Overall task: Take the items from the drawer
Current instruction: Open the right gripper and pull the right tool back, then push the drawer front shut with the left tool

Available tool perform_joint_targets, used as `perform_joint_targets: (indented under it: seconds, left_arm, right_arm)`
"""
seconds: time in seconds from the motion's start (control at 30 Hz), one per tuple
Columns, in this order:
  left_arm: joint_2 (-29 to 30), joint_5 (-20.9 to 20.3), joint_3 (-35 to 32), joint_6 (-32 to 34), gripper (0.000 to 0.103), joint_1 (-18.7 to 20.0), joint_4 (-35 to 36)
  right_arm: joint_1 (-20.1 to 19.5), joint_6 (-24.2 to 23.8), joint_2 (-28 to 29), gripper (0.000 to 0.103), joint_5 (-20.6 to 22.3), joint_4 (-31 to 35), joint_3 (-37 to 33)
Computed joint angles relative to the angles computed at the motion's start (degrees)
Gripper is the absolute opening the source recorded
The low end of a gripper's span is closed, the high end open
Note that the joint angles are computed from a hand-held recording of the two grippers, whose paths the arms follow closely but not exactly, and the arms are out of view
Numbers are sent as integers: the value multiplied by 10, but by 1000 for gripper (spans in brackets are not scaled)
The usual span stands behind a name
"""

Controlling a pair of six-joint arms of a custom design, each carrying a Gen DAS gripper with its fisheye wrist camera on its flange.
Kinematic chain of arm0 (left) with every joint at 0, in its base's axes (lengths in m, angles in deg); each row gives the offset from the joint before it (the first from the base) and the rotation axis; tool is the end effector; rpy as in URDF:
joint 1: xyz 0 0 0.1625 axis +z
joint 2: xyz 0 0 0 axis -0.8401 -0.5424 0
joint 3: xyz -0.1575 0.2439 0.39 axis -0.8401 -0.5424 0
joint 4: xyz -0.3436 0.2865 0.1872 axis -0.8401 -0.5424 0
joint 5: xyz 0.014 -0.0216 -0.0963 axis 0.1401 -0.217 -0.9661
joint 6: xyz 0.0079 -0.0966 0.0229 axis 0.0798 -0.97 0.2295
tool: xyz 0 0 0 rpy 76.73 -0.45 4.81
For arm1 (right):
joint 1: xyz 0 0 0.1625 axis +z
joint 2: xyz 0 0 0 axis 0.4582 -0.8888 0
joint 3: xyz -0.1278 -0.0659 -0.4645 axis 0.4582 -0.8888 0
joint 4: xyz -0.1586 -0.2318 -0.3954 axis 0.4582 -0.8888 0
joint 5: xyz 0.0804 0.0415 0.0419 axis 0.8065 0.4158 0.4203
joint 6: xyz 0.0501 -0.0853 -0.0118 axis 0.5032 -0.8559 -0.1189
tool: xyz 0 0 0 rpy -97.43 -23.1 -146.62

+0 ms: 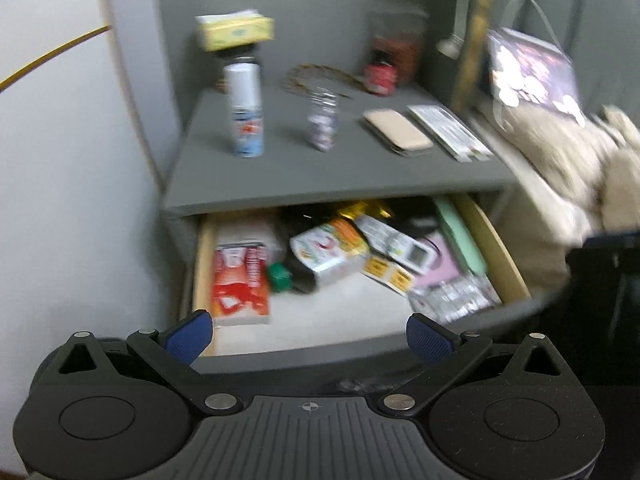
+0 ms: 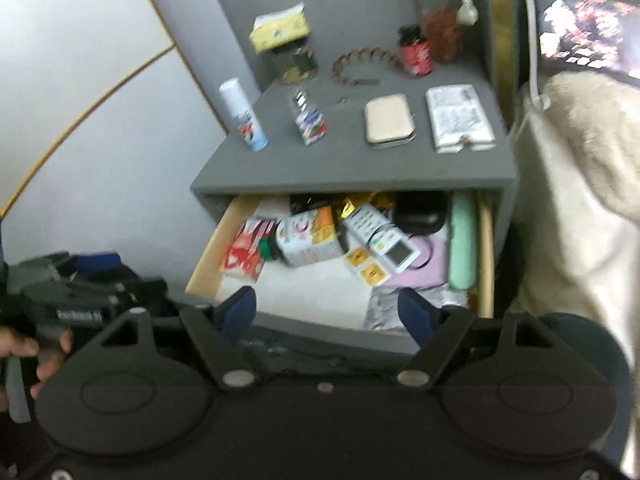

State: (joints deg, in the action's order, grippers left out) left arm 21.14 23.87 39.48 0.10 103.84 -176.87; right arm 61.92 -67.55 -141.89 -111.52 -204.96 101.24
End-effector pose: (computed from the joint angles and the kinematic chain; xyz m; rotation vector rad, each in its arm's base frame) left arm -0.4598 -0.7952 0.0996 0.6300 2.2371 -0.6758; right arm 0.0985 -0.7587 0.4696 0.4507 -2.5774 0.8707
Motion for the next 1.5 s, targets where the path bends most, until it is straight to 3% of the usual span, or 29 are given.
perform_joint_targets:
  seconds: [0.13, 0.23, 0.3, 0.53, 0.7, 0.83, 0.97, 1.03, 1.1, 1.17, 1.23, 1.3, 1.37, 1.5]
  left_arm:
    - [27, 6, -14, 109, 102, -6, -26]
    - [40, 11, -22, 140, 101, -6, -34]
    - [49, 17, -29, 147, 101, -5, -30]
    - [74, 29, -50, 146, 100, -3, 17]
    - [97, 39, -64, 194, 96, 0, 33]
    - [117, 71, -64, 252, 94, 4, -14]
    - [135, 90, -77, 290, 82, 9, -36]
    - [135, 84, -78, 294, 80, 10, -38]
    - [134, 80, -75, 301, 68, 10, -38]
    - [133, 77, -70, 312, 64, 9, -45]
    - [133, 75, -67, 321, 64, 9, -55]
    - [136, 79, -68, 329, 71, 9, -71]
    - [147, 95, -67, 390, 78, 8, -130]
    - [165, 106, -74, 471, 80, 8, -202]
  right_arm:
    - [-20, -2, -11, 76, 31, -47, 17]
    - [-40, 0, -18, 76, 66, -79, 25]
    - [-45, -8, -21, 76, 59, -101, 35]
    - [-89, 93, -40, 76, 168, -99, 45]
    - [-97, 121, -42, 76, 179, -100, 45]
    - [-103, 135, -44, 76, 193, -100, 46]
    - [-106, 141, -45, 76, 202, -99, 45]
    - [-106, 142, -44, 76, 201, -99, 44]
    - [-105, 139, -42, 76, 198, -97, 42]
    - [-105, 139, -41, 76, 197, -97, 41]
    - [-105, 140, -40, 76, 197, -96, 40]
    - [-105, 141, -41, 76, 198, -96, 40]
    - [-105, 140, -40, 76, 197, -94, 40]
    - [-105, 139, -41, 76, 197, -92, 40]
